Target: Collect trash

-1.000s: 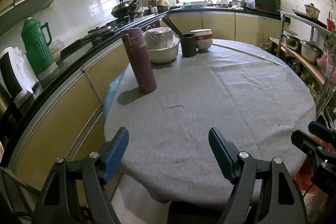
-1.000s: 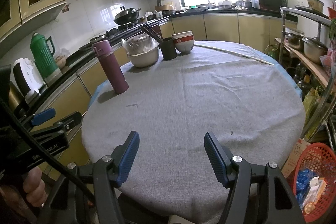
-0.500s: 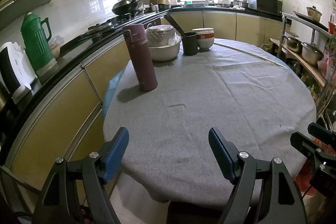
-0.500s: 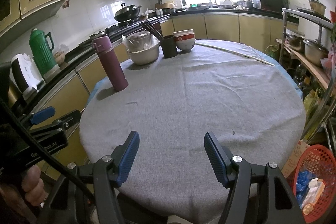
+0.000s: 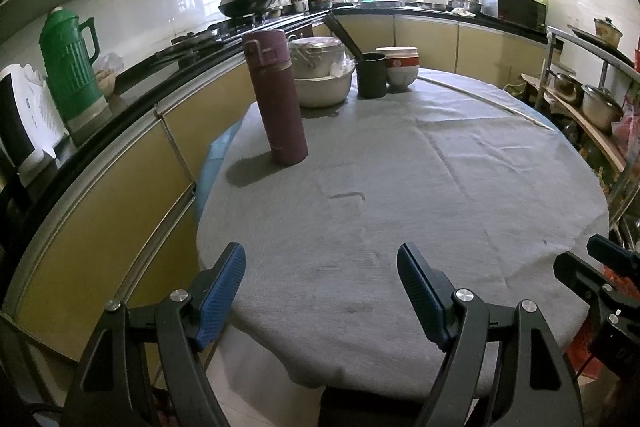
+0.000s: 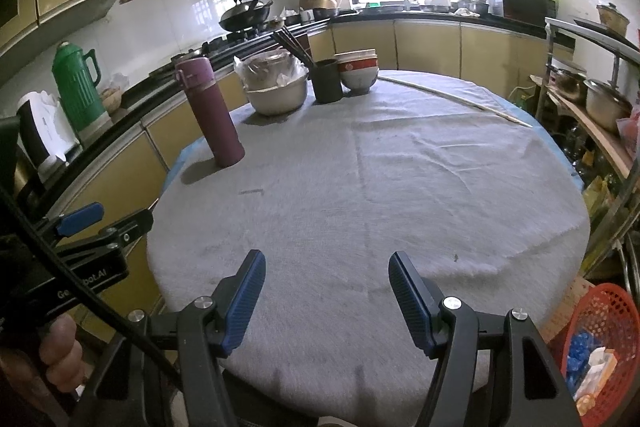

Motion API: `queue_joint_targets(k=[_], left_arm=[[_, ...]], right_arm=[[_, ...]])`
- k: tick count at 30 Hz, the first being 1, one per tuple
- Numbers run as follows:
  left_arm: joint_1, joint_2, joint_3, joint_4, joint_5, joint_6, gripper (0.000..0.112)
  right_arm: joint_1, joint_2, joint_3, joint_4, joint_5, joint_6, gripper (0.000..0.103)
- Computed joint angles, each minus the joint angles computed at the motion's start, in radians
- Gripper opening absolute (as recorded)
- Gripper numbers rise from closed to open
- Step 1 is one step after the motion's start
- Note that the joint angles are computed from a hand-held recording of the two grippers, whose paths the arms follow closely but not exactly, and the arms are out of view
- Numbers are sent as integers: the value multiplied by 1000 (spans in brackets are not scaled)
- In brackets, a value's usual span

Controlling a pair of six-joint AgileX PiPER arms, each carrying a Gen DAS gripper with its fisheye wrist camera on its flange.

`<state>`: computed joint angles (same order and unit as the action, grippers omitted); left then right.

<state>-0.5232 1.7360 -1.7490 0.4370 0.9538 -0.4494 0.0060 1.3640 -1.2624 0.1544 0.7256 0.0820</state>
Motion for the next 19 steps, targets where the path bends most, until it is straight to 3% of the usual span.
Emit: queue_joint_targets(k=[12, 16, 19], left_arm=[[29, 92, -70, -22, 11, 21, 79], [39, 208, -203, -116, 51, 89, 79], [53, 373, -388, -194, 115, 137, 79]], right_arm=[[-36, 104, -36, 45, -35, -64, 68], [-95, 184, -51, 58, -68, -86, 68], [-150, 300, -98, 20, -95, -67, 68]])
